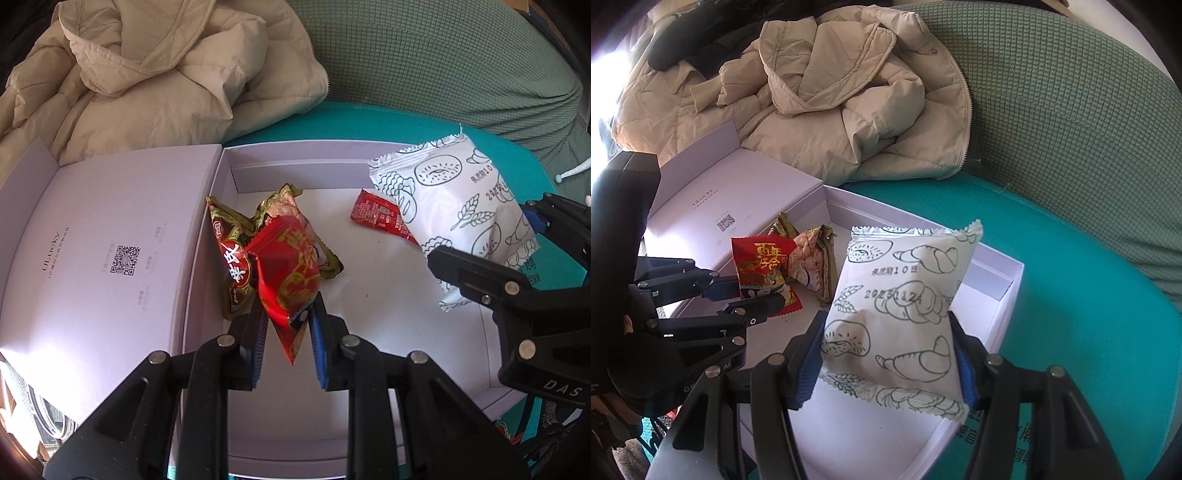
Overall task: Organize objects
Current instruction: 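Carry the red candy packet with the left tool while the right tool carries the pastry packet into the box, then open the left tool releasing the candy packet while the right tool releases the pastry packet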
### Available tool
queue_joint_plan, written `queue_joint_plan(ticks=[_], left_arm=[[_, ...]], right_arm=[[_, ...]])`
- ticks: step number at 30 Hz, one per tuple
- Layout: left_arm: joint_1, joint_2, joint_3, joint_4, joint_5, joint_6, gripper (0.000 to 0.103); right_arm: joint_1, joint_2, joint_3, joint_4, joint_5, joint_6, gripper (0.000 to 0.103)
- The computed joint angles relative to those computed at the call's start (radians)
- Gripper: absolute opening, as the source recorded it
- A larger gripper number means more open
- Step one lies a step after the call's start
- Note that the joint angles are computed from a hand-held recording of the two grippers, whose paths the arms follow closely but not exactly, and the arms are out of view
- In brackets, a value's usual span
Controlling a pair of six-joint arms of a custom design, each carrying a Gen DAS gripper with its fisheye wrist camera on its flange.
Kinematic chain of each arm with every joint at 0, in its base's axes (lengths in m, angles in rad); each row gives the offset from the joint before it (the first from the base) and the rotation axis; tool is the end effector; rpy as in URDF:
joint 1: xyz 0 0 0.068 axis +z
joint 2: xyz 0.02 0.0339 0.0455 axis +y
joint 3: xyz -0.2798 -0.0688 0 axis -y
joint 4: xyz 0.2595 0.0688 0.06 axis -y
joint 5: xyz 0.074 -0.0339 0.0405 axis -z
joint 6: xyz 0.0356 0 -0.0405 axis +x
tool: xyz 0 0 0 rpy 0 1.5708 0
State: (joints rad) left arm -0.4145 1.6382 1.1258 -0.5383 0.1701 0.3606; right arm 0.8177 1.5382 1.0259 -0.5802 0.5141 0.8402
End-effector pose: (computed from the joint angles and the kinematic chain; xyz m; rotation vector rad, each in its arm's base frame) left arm 0.3167 -0.1459 0.2231 1.0437 2.3999 -0.2417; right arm 0.2281 0.2177 0.2250 0.1845 2.4475 0.0052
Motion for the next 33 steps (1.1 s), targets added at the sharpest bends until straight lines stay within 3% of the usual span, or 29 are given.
queue_joint_plan(ticks=[18, 26, 33], left_arm=[[0.013, 0.052, 0.017, 0.026, 0.028, -0.038, 0.020], [0.017, 0.037, 0.026, 0.013, 0.052, -0.056, 0.021], [0.029, -0.011, 0.036, -0.030, 0.035, -0.071, 0.022]], right_arm=[[-0.047, 0.098, 0.060, -0.057, -0.027, -0.055, 0.061], [-0.056, 0.080, 0.016, 0.004, -0.060, -0.060, 0.063], [-0.025, 0.072, 0.067, -0.102, 0.007, -0.014, 0.063]])
